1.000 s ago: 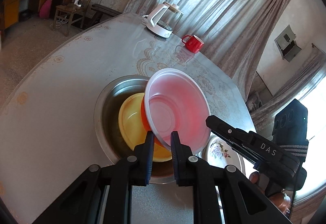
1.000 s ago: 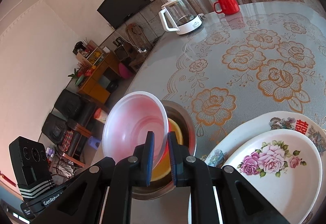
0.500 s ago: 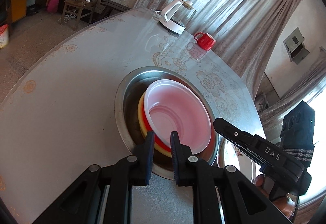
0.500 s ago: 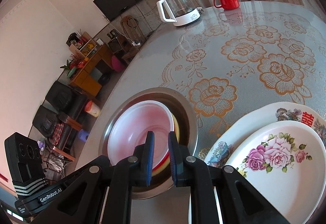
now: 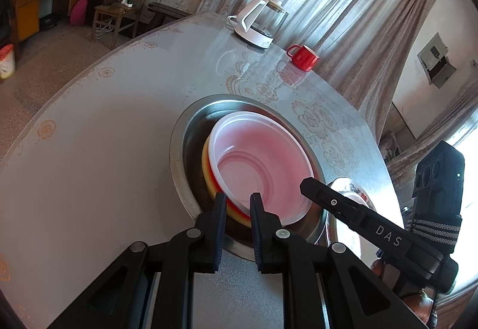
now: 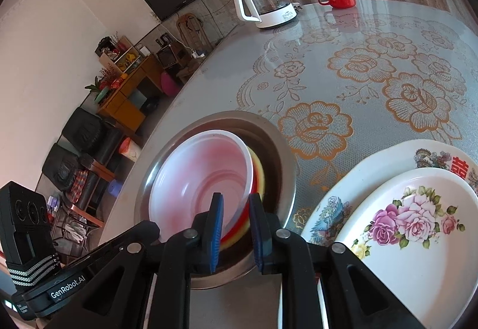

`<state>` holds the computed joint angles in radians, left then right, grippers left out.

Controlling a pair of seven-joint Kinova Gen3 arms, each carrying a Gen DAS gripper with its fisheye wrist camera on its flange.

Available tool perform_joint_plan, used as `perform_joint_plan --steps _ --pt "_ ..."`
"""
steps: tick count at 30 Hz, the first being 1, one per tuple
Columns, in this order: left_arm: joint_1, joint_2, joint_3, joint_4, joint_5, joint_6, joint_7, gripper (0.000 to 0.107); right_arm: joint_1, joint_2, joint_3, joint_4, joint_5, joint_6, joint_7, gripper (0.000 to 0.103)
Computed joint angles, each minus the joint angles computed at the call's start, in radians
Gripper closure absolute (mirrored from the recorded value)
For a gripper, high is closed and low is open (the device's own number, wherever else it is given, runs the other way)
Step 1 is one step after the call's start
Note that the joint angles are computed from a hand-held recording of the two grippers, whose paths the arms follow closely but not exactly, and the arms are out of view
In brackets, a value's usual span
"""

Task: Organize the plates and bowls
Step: 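Lower the red bowl into the yellow bowl and open the left gripper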

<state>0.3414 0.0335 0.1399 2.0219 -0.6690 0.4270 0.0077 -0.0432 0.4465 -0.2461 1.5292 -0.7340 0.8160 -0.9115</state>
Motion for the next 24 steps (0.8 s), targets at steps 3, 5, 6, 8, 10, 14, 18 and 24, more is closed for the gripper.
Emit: perform_joint_plan --steps 3,5,6,8,10,14,18,24 --pt "0.031 0.013 0.013 -0.020 -0.082 0.076 0.063 0.092 -0.019 -0.007 0.006 0.008 0.025 -0.016 -0.004 0.086" --pt "0.050 0.021 0.018 -0.031 -0.115 0.115 0.086 0.092 -0.019 -0.011 0.003 0.016 0.028 -0.029 0.003 0.086" --pt "0.059 0.025 0.020 -0.035 -0.130 0.132 0.097 0.092 -0.023 -0.015 0.005 0.020 0.034 -0.036 0.002 0.086" --pt "0.072 0.031 0.019 -0.041 -0.152 0.155 0.112 0.092 -0.025 -0.018 0.004 0.023 0.038 -0.041 -0.001 0.086" --pt "0.086 0.036 0.021 -0.046 -0.171 0.181 0.122 0.092 -0.020 -0.017 0.002 0.025 0.035 -0.042 0.001 0.086" --pt "0.102 0.043 0.019 -0.050 -0.198 0.207 0.136 0.092 -0.018 -0.023 0.002 0.030 0.036 -0.046 0.000 0.085" --pt "0.111 0.047 0.019 -0.056 -0.208 0.227 0.139 0.092 -0.016 -0.030 0.002 0.038 0.035 -0.048 0.003 0.085" --pt "0.127 0.051 0.023 -0.063 -0.221 0.261 0.152 0.092 -0.005 -0.042 -0.002 0.053 0.016 -0.045 0.031 0.081"
